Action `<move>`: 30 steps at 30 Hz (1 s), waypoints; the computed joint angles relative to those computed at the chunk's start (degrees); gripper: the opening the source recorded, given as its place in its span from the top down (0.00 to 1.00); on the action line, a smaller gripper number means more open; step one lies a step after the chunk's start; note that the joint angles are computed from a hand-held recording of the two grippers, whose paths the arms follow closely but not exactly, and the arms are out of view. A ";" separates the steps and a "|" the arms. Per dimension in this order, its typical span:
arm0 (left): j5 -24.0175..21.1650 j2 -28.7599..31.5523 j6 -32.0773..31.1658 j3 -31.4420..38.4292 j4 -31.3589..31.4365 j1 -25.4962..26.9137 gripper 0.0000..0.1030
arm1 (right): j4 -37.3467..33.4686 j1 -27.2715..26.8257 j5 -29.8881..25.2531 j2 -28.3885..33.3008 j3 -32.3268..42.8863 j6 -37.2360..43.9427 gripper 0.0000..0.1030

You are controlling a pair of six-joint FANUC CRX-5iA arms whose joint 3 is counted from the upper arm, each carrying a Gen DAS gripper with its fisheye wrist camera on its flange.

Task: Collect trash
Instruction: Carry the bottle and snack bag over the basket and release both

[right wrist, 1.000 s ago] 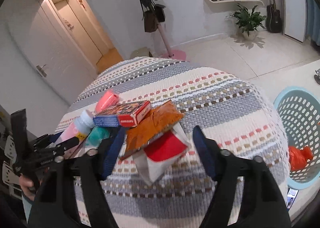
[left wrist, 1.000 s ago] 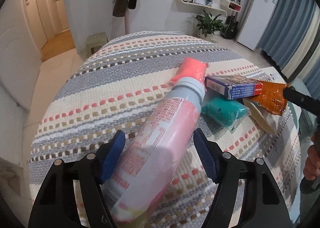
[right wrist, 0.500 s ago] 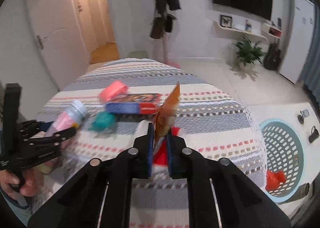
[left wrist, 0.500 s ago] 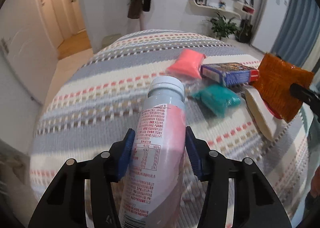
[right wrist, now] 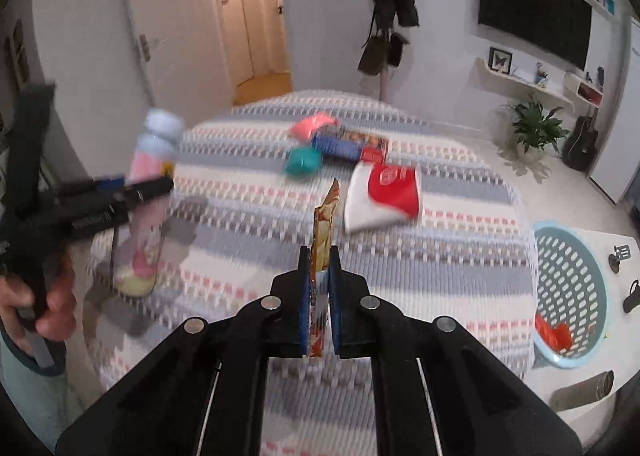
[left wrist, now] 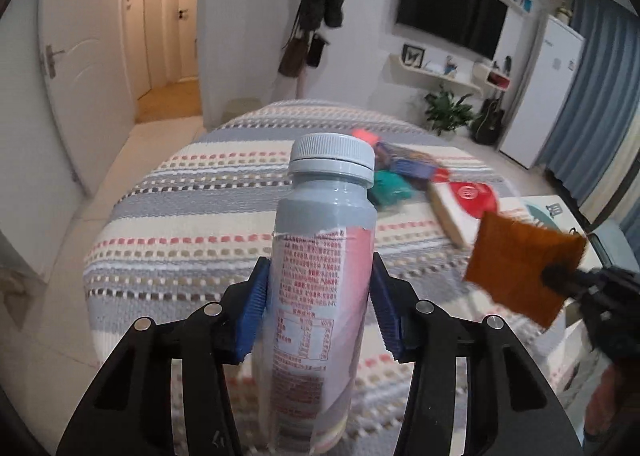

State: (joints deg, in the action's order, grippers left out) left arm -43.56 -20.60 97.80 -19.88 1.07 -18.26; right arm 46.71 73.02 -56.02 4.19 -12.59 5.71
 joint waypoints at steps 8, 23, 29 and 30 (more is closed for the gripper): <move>1.89 -2.14 9.19 -0.67 -6.71 -7.93 0.54 | -0.98 4.40 -1.70 -2.73 -4.60 -0.47 0.94; -3.03 0.64 14.44 4.30 -12.50 -13.97 0.55 | 2.51 -0.10 11.53 -7.24 -11.91 -10.48 0.83; -3.33 1.79 13.80 5.65 -12.29 -14.50 0.55 | -0.29 -2.34 13.61 -8.31 -12.81 -9.64 0.69; -3.29 1.88 14.12 5.72 -12.55 -14.80 0.55 | -0.92 -2.59 14.32 -8.66 -13.18 -9.37 0.69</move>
State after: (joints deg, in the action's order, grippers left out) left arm -46.85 -18.72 111.91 -14.16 -11.48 -33.06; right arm 45.78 70.42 -41.70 -4.47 -25.77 -3.66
